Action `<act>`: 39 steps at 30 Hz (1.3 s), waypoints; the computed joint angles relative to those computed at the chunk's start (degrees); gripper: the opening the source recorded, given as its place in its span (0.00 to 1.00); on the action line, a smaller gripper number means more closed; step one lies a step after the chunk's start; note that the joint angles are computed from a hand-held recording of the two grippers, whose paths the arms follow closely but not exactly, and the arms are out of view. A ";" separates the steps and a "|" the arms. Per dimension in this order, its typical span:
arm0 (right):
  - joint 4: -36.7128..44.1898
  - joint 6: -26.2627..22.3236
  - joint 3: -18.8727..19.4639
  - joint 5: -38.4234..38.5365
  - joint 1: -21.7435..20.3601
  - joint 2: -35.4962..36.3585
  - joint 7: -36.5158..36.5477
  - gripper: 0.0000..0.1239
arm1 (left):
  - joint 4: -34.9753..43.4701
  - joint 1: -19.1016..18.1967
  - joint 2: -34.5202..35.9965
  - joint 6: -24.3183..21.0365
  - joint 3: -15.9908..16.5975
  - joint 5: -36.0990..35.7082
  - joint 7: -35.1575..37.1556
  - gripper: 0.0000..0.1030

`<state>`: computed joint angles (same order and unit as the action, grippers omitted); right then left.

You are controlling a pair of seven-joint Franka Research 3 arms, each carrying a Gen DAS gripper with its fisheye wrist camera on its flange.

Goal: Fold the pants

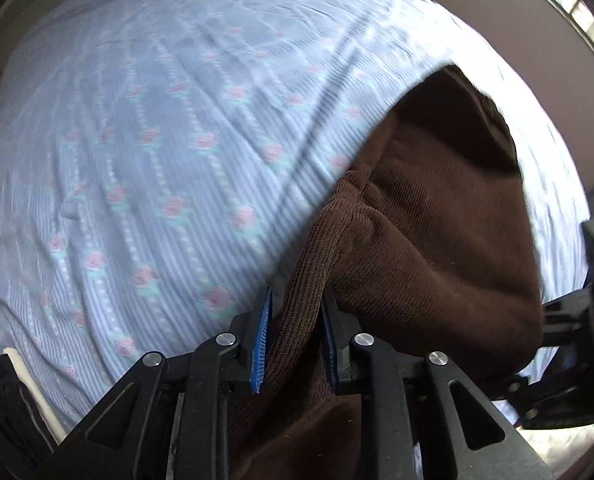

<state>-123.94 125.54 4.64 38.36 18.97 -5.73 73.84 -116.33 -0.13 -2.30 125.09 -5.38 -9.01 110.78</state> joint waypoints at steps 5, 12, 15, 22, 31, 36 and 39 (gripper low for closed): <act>-3.50 1.93 0.97 -4.49 0.20 0.29 7.96 0.20 | -0.89 -0.94 3.28 -1.39 -1.24 6.00 -7.29 0.28; -0.44 0.17 0.91 -8.70 0.10 -1.04 14.56 0.33 | 0.60 1.17 0.96 -4.09 -0.01 1.48 -14.62 0.54; -1.46 2.38 2.40 -17.89 -0.43 -6.97 22.73 0.53 | -5.73 2.39 -8.62 0.87 2.22 -3.87 -16.36 0.77; -2.92 12.66 3.47 -37.06 -7.42 -11.93 33.49 0.55 | -18.42 4.34 -25.83 0.99 3.84 1.14 -34.51 0.77; 13.25 14.88 -2.98 -36.44 -9.70 7.49 23.82 0.53 | -20.02 -5.32 -23.18 4.94 1.32 2.88 -37.10 0.76; 20.53 8.60 -4.36 -32.68 -9.93 15.62 23.99 0.45 | -17.97 -5.75 -19.56 6.06 0.07 4.37 -42.45 0.75; 21.88 6.39 -4.75 -32.16 -9.61 17.94 22.40 0.34 | -17.44 -5.51 -18.80 5.03 -0.69 7.36 -43.91 0.75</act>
